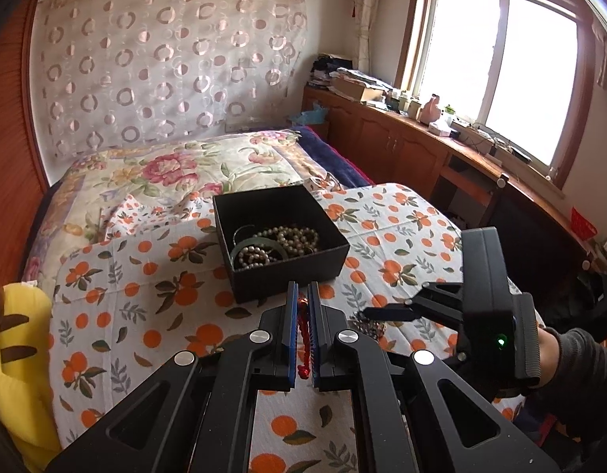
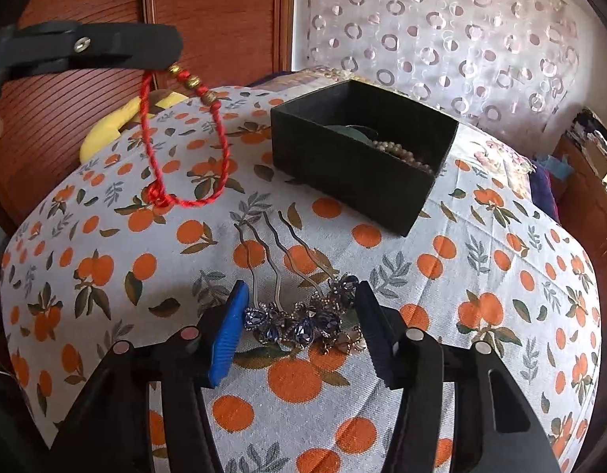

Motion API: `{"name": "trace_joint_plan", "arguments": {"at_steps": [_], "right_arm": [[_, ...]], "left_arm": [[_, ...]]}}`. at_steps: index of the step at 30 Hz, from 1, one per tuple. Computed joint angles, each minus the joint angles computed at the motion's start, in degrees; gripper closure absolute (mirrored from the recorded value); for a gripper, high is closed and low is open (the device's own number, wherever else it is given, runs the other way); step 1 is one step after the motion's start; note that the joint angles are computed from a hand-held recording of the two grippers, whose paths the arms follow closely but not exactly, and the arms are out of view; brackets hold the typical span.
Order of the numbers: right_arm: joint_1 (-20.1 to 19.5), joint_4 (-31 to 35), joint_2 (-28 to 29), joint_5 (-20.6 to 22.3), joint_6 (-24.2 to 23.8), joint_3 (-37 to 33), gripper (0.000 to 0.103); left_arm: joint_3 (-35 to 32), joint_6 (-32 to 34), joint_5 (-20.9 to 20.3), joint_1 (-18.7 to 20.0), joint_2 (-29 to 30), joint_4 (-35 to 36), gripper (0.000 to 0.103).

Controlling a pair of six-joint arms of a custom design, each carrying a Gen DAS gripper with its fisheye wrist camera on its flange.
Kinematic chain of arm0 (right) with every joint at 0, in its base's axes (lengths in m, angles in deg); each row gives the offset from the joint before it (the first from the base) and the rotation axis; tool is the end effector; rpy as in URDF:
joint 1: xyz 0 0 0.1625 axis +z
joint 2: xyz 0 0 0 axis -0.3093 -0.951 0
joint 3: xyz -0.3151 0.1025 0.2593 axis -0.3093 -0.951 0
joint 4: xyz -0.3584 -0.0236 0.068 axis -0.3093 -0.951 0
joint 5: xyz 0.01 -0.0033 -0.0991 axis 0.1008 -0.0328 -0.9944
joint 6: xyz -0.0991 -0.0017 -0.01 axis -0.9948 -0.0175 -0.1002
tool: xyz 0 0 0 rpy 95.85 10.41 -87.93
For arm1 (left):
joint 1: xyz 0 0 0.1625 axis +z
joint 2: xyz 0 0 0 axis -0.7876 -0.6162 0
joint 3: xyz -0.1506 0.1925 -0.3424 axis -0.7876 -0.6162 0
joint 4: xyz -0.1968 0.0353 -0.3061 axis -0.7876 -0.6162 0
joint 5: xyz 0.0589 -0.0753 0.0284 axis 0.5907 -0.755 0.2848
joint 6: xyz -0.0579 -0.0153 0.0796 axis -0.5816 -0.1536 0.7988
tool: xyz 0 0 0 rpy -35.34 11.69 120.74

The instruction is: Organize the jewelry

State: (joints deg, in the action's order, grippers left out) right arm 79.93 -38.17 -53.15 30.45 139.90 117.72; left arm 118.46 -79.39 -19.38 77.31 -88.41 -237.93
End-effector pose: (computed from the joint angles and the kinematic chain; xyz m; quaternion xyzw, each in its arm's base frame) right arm -0.0058 -0.2516 0.1746 0.1375 -0.8626 0.3081 0.3768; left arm -0.3316 -0.3315 -0.0174 0.5326 0.8317 -0.1475 0.0540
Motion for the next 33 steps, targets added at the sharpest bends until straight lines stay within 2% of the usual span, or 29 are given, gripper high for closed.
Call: {"name": "trace_joint_plan", "arguments": {"at_steps": [8,13,16,21,26,33], "right_arm": [[-1.31,3.68,-8.99,-4.23,-1.04,1.28,0.045],[-1.62,9.24,-15.04,-6.44,-0.86,-1.26,0.045],[-1.15,10.84,-15.78,-6.66,-0.55,-3.64,0.045],[-0.49,11.32,-12.49,-5.79,0.16,-8.80,0.045],[-1.95,12.06,-8.84,-7.40,1.46,-13.14,0.045],[-1.87,12.76,-3.18,-7.61,2.40,-18.05,0.045]], "left_arm": [[-3.44,0.74,0.12,0.11,0.38,1.43,0.099],[-7.19,1.93,0.50,0.06,0.65,2.92,0.099],[-9.94,2.73,0.81,0.49,1.56,3.82,0.099],[-15.23,3.66,1.31,1.70,4.32,6.37,0.099],[-20.26,4.15,1.53,3.24,7.92,9.54,0.099],[-23.26,3.99,3.23,4.61,11.16,10.96,0.099]]}}
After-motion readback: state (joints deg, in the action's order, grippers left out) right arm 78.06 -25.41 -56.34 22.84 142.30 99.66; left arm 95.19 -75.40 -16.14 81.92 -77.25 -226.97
